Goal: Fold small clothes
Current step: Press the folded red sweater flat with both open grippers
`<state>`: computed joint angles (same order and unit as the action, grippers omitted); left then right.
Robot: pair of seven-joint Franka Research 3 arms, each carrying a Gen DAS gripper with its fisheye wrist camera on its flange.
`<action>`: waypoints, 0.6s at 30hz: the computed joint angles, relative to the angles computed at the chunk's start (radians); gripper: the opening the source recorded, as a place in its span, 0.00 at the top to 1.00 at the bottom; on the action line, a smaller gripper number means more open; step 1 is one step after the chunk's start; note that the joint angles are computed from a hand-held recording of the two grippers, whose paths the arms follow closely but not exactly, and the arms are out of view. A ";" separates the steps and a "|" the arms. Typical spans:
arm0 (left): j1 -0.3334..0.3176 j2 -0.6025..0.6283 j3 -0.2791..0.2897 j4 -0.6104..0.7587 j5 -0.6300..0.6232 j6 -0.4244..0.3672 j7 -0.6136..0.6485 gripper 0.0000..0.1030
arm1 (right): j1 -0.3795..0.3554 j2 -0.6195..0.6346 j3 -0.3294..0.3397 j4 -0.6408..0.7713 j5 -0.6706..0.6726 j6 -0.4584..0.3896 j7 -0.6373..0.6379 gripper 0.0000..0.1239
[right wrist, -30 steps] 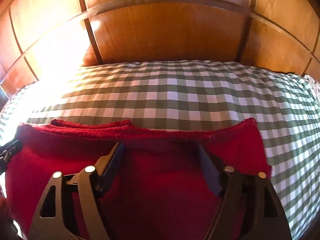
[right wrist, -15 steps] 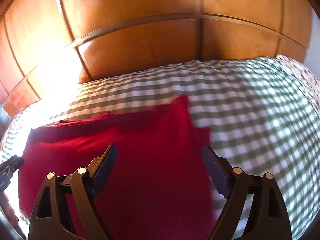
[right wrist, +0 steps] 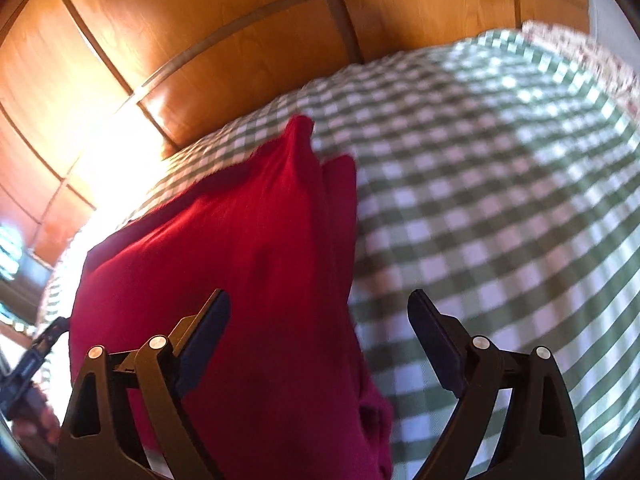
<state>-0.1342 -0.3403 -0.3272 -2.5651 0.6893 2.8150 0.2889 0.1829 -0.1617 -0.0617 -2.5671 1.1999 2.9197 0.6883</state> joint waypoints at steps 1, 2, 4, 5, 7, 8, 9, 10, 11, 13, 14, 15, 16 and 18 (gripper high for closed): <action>-0.004 -0.003 -0.001 -0.003 -0.003 -0.002 -0.001 0.44 | 0.001 -0.004 -0.005 -0.005 0.009 -0.021 -0.008 0.28; -0.006 -0.003 -0.001 -0.003 -0.005 -0.002 0.001 0.44 | 0.002 -0.007 -0.008 -0.010 0.027 -0.033 -0.025 0.28; -0.013 -0.007 -0.004 -0.006 -0.008 -0.004 0.003 0.44 | 0.008 -0.019 -0.013 -0.024 0.089 -0.049 -0.083 0.28; -0.012 -0.004 -0.006 -0.005 -0.006 -0.005 0.001 0.44 | 0.009 -0.029 -0.018 -0.031 0.124 -0.066 -0.116 0.28; -0.018 -0.004 -0.009 -0.006 -0.008 -0.005 0.001 0.44 | 0.005 -0.045 -0.017 -0.043 0.158 -0.088 -0.138 0.28; -0.025 -0.011 -0.008 -0.010 -0.014 -0.008 0.003 0.44 | 0.002 -0.053 -0.016 -0.050 0.170 -0.099 -0.147 0.28; -0.028 -0.011 -0.009 -0.010 -0.018 -0.008 0.004 0.44 | -0.002 -0.064 -0.017 -0.059 0.178 -0.111 -0.155 0.28; -0.033 -0.012 -0.008 -0.011 -0.023 -0.008 0.006 0.44 | -0.005 -0.075 -0.017 -0.067 0.178 -0.126 -0.155 0.31; -0.034 -0.012 -0.006 -0.013 -0.025 -0.005 0.008 0.44 | -0.010 -0.080 -0.016 -0.071 0.172 -0.135 -0.148 0.35; -0.036 -0.012 -0.007 -0.017 -0.027 0.001 0.012 0.44 | -0.015 -0.093 -0.018 -0.082 0.170 -0.153 -0.144 0.44; -0.038 -0.012 -0.008 -0.018 -0.030 0.002 0.015 0.44 | -0.017 -0.095 -0.017 -0.086 0.171 -0.152 -0.143 0.49; -0.040 -0.012 -0.009 -0.018 -0.031 0.001 0.016 0.44 | -0.018 -0.097 -0.018 -0.089 0.177 -0.152 -0.147 0.50; -0.042 -0.012 -0.009 -0.019 -0.034 0.003 0.019 0.44 | -0.019 -0.097 -0.020 -0.090 0.188 -0.153 -0.156 0.52; -0.045 -0.014 -0.012 -0.022 -0.037 0.000 0.020 0.43 | -0.022 -0.095 -0.021 -0.090 0.205 -0.155 -0.167 0.54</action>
<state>-0.1789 -0.3542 -0.3394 -2.5866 0.6520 2.8153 0.3092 0.1610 -0.2563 -0.0826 -2.6573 1.4046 2.7644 0.5217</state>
